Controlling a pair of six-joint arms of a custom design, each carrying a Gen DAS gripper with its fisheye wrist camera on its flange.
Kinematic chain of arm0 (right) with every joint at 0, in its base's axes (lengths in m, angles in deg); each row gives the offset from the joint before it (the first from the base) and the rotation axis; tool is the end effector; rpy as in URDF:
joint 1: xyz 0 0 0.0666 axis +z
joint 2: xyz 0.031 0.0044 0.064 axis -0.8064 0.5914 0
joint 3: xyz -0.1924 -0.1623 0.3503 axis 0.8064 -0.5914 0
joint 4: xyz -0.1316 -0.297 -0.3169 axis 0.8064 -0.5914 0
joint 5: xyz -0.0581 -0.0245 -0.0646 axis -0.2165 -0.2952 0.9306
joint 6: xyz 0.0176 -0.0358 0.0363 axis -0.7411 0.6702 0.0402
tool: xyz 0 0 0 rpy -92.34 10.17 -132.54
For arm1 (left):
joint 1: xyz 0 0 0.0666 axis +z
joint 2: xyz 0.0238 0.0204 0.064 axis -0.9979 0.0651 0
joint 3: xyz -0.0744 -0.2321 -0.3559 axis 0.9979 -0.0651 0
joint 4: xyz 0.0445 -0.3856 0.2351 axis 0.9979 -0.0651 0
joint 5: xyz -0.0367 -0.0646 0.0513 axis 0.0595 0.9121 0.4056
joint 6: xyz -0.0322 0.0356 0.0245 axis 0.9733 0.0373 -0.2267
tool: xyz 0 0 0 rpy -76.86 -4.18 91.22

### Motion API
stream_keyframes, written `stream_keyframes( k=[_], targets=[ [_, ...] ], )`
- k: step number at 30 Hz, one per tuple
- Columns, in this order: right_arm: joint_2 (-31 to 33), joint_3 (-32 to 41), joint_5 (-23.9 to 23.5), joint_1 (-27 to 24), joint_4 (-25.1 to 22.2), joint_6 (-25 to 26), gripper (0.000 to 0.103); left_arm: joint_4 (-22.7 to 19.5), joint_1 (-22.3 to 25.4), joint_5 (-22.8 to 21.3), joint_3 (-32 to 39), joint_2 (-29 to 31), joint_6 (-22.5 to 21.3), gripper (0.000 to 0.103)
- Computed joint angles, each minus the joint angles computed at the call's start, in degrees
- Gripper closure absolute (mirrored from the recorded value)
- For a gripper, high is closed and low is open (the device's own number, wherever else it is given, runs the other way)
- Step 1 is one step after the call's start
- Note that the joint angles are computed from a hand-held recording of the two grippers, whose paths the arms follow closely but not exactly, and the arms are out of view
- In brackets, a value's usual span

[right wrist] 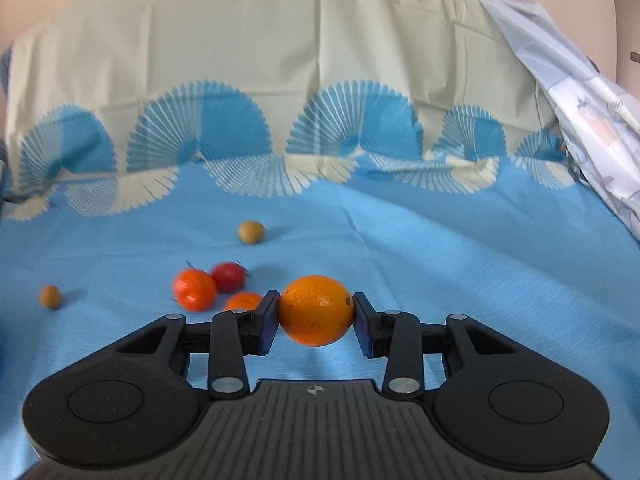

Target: Organize fruits

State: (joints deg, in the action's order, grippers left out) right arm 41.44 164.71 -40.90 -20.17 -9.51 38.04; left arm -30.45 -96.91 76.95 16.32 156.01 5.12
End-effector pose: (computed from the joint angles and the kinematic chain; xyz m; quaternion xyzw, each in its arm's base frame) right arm 0.4970 0.3004 0.3930 0.1941 0.8490 -0.0520 0.4888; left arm 0.5868 -0.1115 0.5285 0.2172 0.9318 0.0006 0.2908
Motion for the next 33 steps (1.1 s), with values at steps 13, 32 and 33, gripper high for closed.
stream_keyframes(
  k=[13,32,33],
  targets=[
    [-5.38,6.22,-4.56,14.47,-9.59,-4.16,0.062,-1.7,12.74,3.86,-11.16,-16.92,-4.51,0.077],
    [-0.68,18.14,-6.76,23.73,-10.76,3.05,0.062,-1.97,26.0,14.11,-15.69,-25.51,-4.86,0.077],
    [-0.52,18.44,-6.76,23.82,-10.97,3.39,0.062,-1.89,26.08,14.16,-15.65,-25.44,-4.66,0.077]
  ],
)
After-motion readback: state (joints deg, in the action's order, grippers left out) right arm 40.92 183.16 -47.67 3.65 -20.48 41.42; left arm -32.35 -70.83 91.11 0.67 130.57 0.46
